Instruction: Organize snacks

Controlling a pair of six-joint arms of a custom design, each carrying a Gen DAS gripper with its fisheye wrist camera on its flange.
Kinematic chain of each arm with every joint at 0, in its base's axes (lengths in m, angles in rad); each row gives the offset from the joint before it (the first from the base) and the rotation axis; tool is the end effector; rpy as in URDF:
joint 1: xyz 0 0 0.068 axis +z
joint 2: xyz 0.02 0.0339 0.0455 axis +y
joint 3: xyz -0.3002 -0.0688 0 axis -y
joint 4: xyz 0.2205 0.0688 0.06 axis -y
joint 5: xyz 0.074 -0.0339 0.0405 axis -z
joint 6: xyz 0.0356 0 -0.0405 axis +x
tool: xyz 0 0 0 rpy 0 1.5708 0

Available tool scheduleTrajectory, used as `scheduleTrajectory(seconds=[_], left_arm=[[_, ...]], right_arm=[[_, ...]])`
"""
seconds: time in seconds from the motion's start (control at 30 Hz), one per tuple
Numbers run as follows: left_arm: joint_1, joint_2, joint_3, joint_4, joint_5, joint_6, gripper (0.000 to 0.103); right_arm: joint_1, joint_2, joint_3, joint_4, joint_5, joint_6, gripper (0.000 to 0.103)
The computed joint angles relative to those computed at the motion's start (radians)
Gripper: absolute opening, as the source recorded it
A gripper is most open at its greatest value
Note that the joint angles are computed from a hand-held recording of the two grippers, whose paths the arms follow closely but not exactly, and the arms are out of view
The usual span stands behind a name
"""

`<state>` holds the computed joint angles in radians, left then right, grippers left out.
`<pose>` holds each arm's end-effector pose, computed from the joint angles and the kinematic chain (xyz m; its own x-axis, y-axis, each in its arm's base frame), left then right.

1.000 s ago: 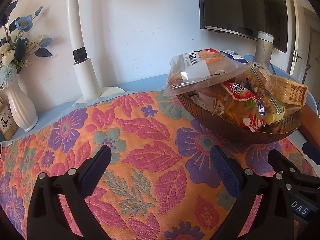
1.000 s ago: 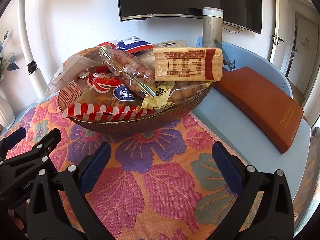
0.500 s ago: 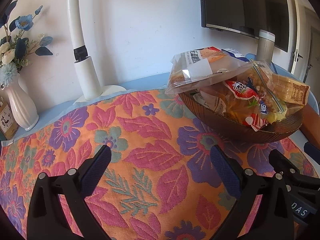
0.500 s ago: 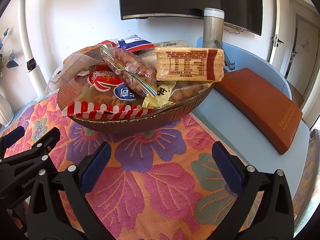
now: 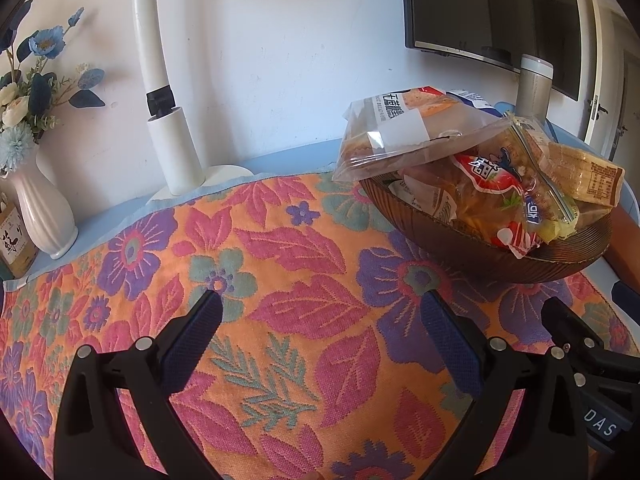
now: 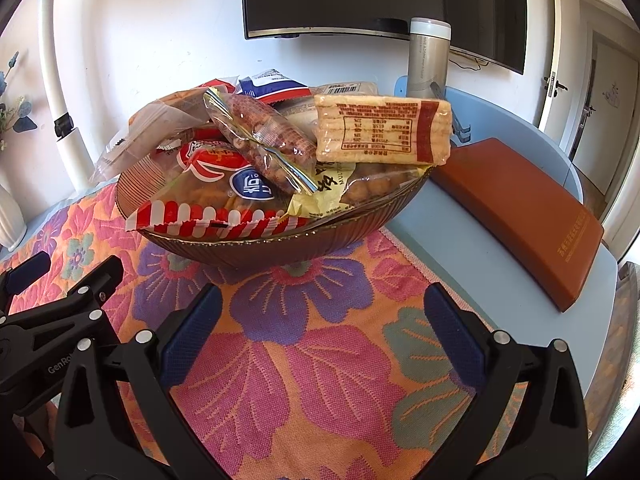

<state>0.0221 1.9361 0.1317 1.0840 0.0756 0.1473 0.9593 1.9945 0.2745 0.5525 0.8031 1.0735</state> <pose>0.2169 0.0021 0.0933 -0.6473 0.1321 -0.7507 0.1311 0.9895 0.0610 0.1408 0.1562 0.0694 -0.6092 0.1943 -0.7688 0.2701 0.9624 0.0292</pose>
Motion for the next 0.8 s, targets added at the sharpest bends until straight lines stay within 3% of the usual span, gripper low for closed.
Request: scheduleTrajectory(seconds=[0.8], left_arm=[[-0.001,0.007,0.036,-0.071,-0.012,0.005,0.098]], right_arm=[[0.002,0.001,0.008,-0.013,0.003,0.000,0.100]])
